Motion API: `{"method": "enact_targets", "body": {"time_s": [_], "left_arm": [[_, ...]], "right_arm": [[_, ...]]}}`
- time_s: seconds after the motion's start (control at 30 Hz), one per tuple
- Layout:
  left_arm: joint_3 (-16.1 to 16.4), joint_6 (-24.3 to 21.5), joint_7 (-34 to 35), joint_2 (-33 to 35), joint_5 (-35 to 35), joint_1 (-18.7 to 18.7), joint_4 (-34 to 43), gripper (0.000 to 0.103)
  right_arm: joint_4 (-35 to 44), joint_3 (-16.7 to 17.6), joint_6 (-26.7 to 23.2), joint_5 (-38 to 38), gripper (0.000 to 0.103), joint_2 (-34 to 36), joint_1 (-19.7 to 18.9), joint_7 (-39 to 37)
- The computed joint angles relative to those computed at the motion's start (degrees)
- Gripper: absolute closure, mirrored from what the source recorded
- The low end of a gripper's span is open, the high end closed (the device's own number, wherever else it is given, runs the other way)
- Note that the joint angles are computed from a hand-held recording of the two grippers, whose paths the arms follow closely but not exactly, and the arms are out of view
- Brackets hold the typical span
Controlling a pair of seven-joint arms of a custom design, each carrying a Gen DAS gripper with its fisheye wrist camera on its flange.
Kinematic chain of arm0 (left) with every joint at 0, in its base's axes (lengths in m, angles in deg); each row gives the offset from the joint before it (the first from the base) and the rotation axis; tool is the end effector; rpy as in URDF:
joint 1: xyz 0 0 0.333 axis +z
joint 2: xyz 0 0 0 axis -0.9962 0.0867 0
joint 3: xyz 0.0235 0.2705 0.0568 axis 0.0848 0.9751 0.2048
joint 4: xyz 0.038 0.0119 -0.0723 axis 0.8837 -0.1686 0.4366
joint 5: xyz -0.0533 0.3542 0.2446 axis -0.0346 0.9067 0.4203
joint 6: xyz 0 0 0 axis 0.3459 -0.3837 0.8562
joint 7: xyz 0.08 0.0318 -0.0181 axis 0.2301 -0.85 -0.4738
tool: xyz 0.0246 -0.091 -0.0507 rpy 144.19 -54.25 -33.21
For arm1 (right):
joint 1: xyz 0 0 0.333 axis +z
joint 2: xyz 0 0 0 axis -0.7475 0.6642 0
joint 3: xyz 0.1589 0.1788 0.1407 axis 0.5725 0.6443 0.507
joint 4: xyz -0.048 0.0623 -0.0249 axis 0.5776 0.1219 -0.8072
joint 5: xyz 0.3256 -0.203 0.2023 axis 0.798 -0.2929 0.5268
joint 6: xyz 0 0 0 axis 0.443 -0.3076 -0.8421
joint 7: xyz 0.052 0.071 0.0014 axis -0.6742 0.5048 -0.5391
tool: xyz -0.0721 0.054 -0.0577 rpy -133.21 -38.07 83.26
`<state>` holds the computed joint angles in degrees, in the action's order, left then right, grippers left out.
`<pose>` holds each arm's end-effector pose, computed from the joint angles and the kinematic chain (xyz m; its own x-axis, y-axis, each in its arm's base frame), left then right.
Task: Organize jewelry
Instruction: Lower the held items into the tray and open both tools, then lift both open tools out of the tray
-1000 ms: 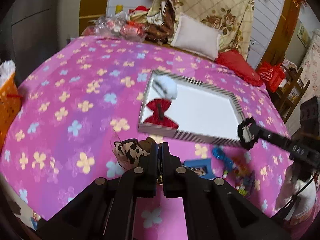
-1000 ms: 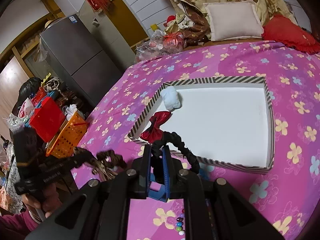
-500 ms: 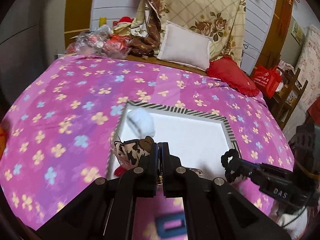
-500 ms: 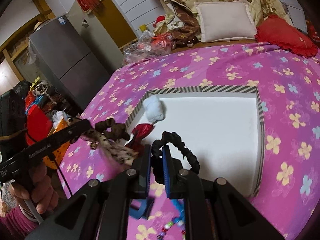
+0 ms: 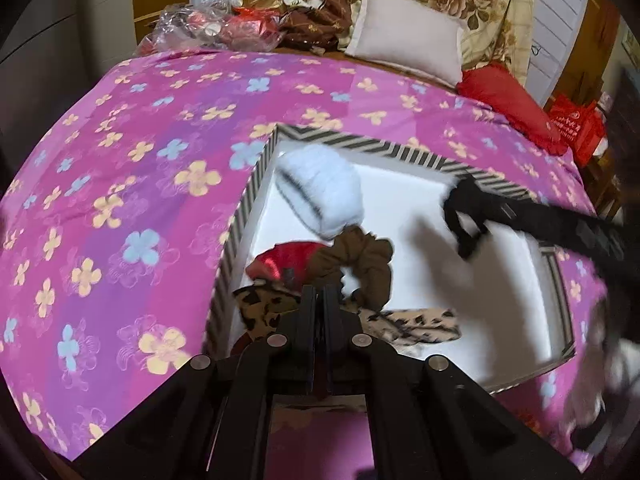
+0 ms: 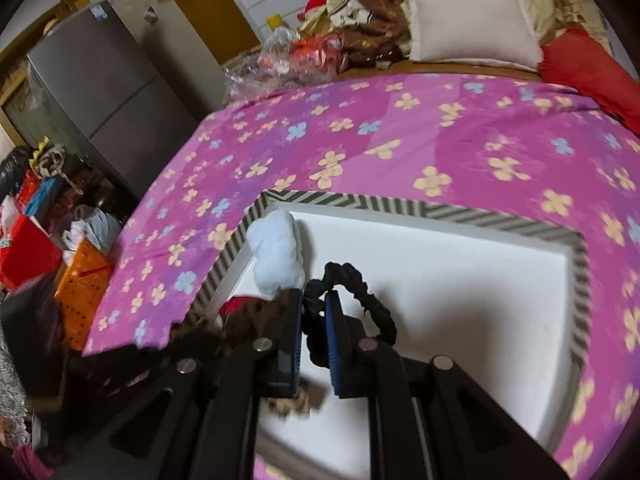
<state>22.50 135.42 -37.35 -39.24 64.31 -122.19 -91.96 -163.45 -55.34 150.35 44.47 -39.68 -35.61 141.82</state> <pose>0.5967 -0.5135 0.3372 -0.1872 -0.9722 0.1404 -0.8335 0.0816 -0.5464 0.6372 0.2897 0.3595 0.1580 -0.9064 -0.3918 -0.8444 0.0817 -0.5295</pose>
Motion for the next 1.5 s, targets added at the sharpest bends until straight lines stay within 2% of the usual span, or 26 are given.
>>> {"method": "enact_targets", "body": {"time_s": [0.1, 0.13, 0.23, 0.3, 0.33, 0.4, 0.47, 0.5, 0.57, 0.63, 0.73, 0.87, 1.07, 1.23, 1.37, 1.5], "left_arm": [[-0.08, 0.51, 0.06, 0.02, -0.41, 0.37, -0.60, 0.097], [-0.13, 0.64, -0.01, 0.12, -0.68, 0.53, -0.68, 0.097], [-0.16, 0.66, 0.14, 0.67, -1.29, 0.75, -0.23, 0.097], [0.32, 1.09, -0.28, 0.53, -0.80, 0.36, -0.51, 0.097], [0.54, 1.41, -0.50, 0.37, -0.46, 0.16, -0.79, 0.097], [0.79, 1.78, -0.70, 0.14, 0.09, -0.12, -1.09, 0.093], [0.55, 3.15, -0.84, -0.51, 0.02, 0.10, -2.23, 0.085], [0.26, 3.74, -0.77, -0.80, -0.40, 0.39, -2.77, 0.079], [0.04, 4.80, -1.20, -1.97, -1.11, 0.65, -4.52, 0.075], [0.82, 4.75, -2.43, -3.31, -0.29, -0.09, -6.00, 0.074], [2.70, 4.97, -6.42, -6.30, 3.70, -1.97, -9.39, 0.073], [3.45, 4.26, -12.21, -10.65, 10.41, -3.31, -13.95, 0.073], [0.83, 3.50, -18.55, -16.52, 17.60, -2.66, -20.38, 0.073], [-2.26, 2.52, -22.43, -19.63, 22.52, -1.70, -23.88, 0.073], [-4.68, 2.40, -24.65, -21.45, 24.51, -0.79, -26.36, 0.073], [-6.26, 2.76, -26.93, -22.72, 25.41, -0.37, -28.42, 0.073]], "right_arm": [[6.47, -4.38, -2.01, -6.83, 0.092, 5.04, 3.96, 6.50], [9.19, -4.81, -2.99, -8.29, 0.092, 7.17, 4.36, 7.83], [15.96, -4.90, -6.03, -10.59, 0.092, 12.41, 4.46, 10.32], [18.48, -3.55, -7.43, -10.14, 0.091, 14.50, 3.23, 10.19], [19.22, -2.18, -7.82, -8.88, 0.086, 15.30, 2.07, 9.30], [18.75, -1.72, -7.56, -8.20, 0.075, 15.25, 1.64, 9.38], [16.16, -0.16, -5.84, -6.37, 0.067, 13.67, 0.17, 8.00], [14.72, 0.47, -5.09, -5.49, 0.066, 12.67, -0.48, 7.30], [10.78, 1.33, -3.63, -3.89, 0.066, 9.53, -1.53, 6.18], [6.08, 2.76, -2.45, -1.47, 0.063, 5.53, -3.02, 3.93], [-1.41, 3.71, -0.73, 2.40, 0.054, -1.38, -3.84, 0.77], [-11.67, 3.71, 1.75, 9.40, 0.042, -11.36, -3.00, -3.98], [-25.96, 1.97, 5.17, 21.22, 0.038, -25.35, 1.96, -10.23], [-36.48, 1.57, 9.14, 19.13, 0.037, -34.07, 5.47, -4.02], [-42.35, 4.18, 11.62, 12.72, 0.037, -38.77, 4.28, 3.86], [-47.22, 9.66, 12.82, 6.44, 0.034, -43.45, 0.58, 11.78]]}}
